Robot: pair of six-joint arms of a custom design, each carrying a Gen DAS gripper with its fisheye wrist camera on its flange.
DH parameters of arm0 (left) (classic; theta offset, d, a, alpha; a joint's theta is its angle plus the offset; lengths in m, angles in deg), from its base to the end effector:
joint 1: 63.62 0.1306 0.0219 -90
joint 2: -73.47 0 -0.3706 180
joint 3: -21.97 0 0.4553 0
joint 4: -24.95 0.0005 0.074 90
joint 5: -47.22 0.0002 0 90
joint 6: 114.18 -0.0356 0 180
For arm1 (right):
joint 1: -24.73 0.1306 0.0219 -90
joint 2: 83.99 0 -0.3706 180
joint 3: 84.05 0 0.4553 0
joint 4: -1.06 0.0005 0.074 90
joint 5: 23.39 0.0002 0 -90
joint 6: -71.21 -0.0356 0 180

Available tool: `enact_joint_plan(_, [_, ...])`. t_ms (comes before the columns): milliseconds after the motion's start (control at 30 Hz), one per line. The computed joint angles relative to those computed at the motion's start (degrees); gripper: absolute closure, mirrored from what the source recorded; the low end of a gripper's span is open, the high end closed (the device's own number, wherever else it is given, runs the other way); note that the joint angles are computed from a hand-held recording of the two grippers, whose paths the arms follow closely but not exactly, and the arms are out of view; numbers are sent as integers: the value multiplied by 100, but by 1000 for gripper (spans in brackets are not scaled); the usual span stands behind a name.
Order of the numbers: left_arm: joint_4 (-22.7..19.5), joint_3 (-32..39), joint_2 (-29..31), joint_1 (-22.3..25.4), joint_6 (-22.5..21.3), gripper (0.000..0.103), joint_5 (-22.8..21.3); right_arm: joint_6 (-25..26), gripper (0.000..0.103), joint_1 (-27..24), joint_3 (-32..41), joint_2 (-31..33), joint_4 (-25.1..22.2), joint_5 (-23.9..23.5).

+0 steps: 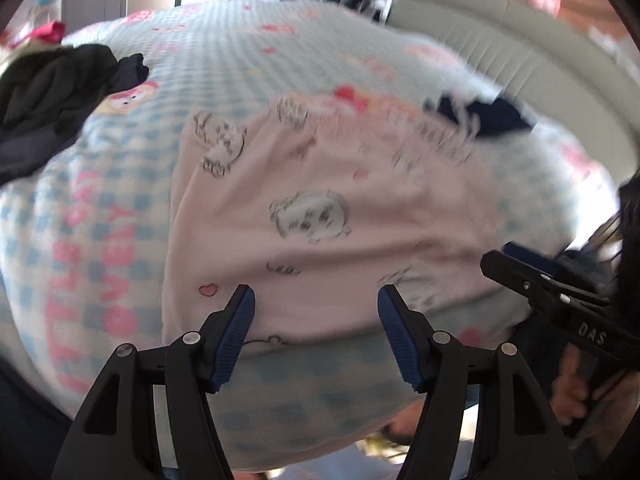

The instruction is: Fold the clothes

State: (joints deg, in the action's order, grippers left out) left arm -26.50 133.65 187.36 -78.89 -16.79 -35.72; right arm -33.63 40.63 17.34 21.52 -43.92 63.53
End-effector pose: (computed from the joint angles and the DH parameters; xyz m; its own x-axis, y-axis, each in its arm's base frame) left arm 0.6659 -0.1868 0.3637 -0.8133 0.0897 -0.5749 0.2289 0.9577 -0.1744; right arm 0.6216 0.1785 0.3721 -0.7814 0.0433 -0.6225 -0.1110 0.9720 0.2070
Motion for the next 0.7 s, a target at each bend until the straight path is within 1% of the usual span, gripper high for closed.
enact_joint_plan(33, [-51, 36, 32, 7, 55, 37, -94, 81, 40, 40, 164, 152, -295, 190])
enact_joint_plan(67, [-71, 41, 33, 55, 199, 37, -88, 151, 42, 80, 336, 310, -590, 381])
enact_joint_plan(100, [-82, 37, 28, 112, 357, 37, -60, 33, 42, 31, 388, 365, -689, 265])
enact_joint_plan(133, [-67, 11, 8, 194, 532, 37, 35, -146, 42, -50, 396, 384, -718, 39])
enact_joint_plan(200, [-29, -15, -12, 322, 772, 37, 212, -556, 42, -196, 311, 294, -659, -132])
enact_joint_plan(267, [133, -164, -143, 385, 1030, 37, 38, -871, 42, -296, 233, 217, -640, -61])
enact_joint_plan(300, [211, -226, -198, 415, 1144, 37, -39, -1039, 42, -335, 148, 148, -546, -108])
enact_joint_plan(333, [324, -284, -245, 452, 1244, 37, -34, -1215, 43, -373, 49, 70, -419, -189])
enact_joint_plan(367, [503, -376, -313, 515, 1395, 37, 101, -1393, 43, -410, -48, -8, -291, -266])
enact_joint_plan(400, [632, -450, -366, 549, 1505, 37, 227, -1381, 43, -393, -131, -92, -120, -233])
enact_joint_plan(500, [916, -586, -455, 598, 1656, 37, 564, -1131, 41, -285, -349, -335, 440, -32])
enact_joint_plan(567, [901, -540, -426, 532, 1498, 37, 641, -891, 41, -232, -370, -347, 695, -329])
enact_joint_plan(633, [801, -413, -337, 465, 1269, 36, 793, -622, 42, -112, -297, -273, 677, -587])
enact_joint_plan(667, [626, -304, -252, 429, 1097, 35, 968, -492, 42, -75, -180, -163, 564, -606])
enact_joint_plan(700, [442, -212, -168, 407, 974, 34, 1085, -346, 42, -25, -53, -47, 356, -498])
